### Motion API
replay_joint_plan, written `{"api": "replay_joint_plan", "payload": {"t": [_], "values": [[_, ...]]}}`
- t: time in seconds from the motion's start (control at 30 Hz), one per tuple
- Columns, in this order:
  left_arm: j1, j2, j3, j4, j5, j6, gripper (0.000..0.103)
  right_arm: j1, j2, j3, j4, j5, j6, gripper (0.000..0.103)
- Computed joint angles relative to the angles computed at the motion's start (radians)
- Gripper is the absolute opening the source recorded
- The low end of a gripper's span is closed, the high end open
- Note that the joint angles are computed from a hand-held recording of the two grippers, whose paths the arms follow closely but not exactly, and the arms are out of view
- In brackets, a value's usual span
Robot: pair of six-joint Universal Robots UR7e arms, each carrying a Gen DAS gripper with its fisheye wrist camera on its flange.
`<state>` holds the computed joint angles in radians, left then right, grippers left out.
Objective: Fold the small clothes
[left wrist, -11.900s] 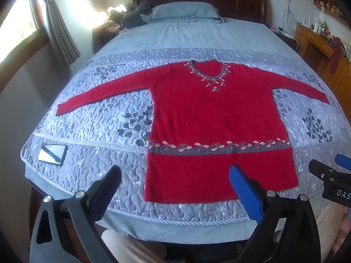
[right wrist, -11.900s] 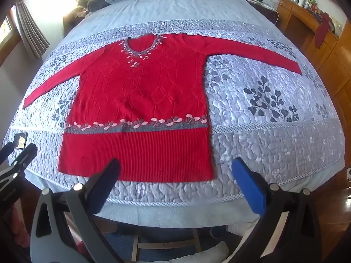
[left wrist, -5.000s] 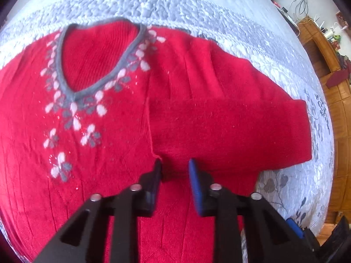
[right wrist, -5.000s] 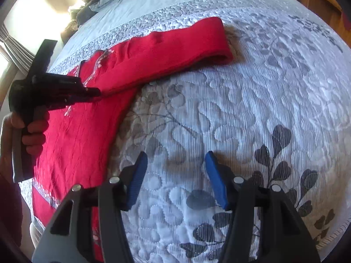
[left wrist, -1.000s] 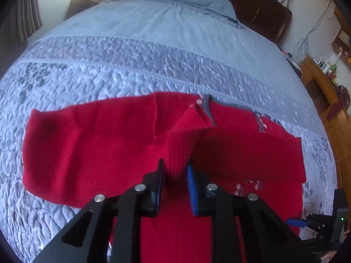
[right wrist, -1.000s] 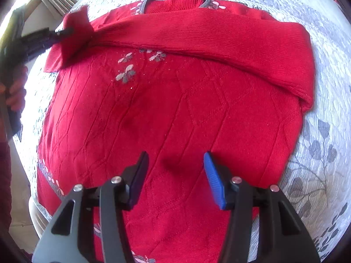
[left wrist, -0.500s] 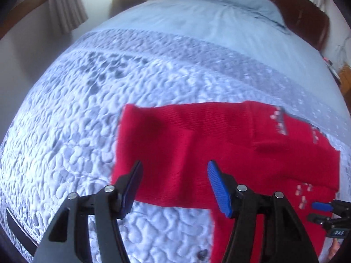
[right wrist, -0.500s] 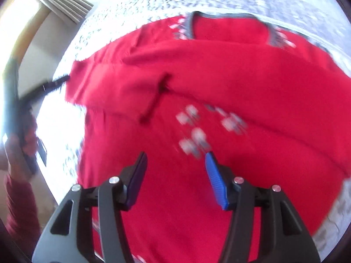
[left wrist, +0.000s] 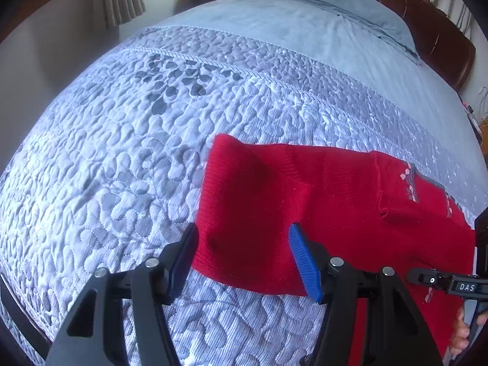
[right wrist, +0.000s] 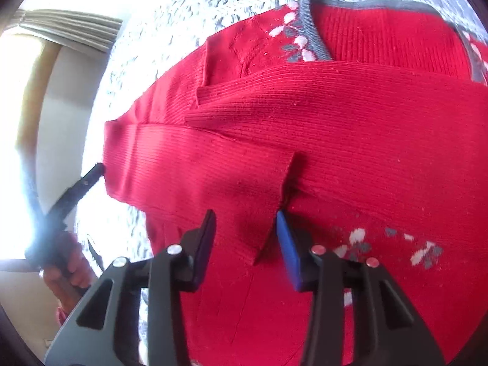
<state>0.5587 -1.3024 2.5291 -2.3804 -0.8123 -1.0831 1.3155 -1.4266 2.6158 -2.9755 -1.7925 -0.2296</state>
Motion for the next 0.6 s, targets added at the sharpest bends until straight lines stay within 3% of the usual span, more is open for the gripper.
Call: {"api": "replay_joint_plan", "payload": {"t": [0.07,0.23,0.5,0.6], "values": [[0.001,0.005,-0.004,-0.002,-0.003,-0.003,0.062,0.003,0.013,-0.003,0.0,0.003,-0.009,0.006],[0.004,0.015,-0.017,0.017,0.007,-0.02,0.062,0.001,-0.082,0.025,0.016,0.019,-0.069,0.006],[-0.001,0.065,-0.038,-0.021,0.004,-0.012,0.062,-0.025,-0.457,-0.009,0.266,-0.016,-0.142,0.006],[-0.002,0.13,-0.06,-0.064,-0.006,0.014,0.062,-0.1,-0.64,-0.033,0.399,-0.026,-0.225,0.006]]}}
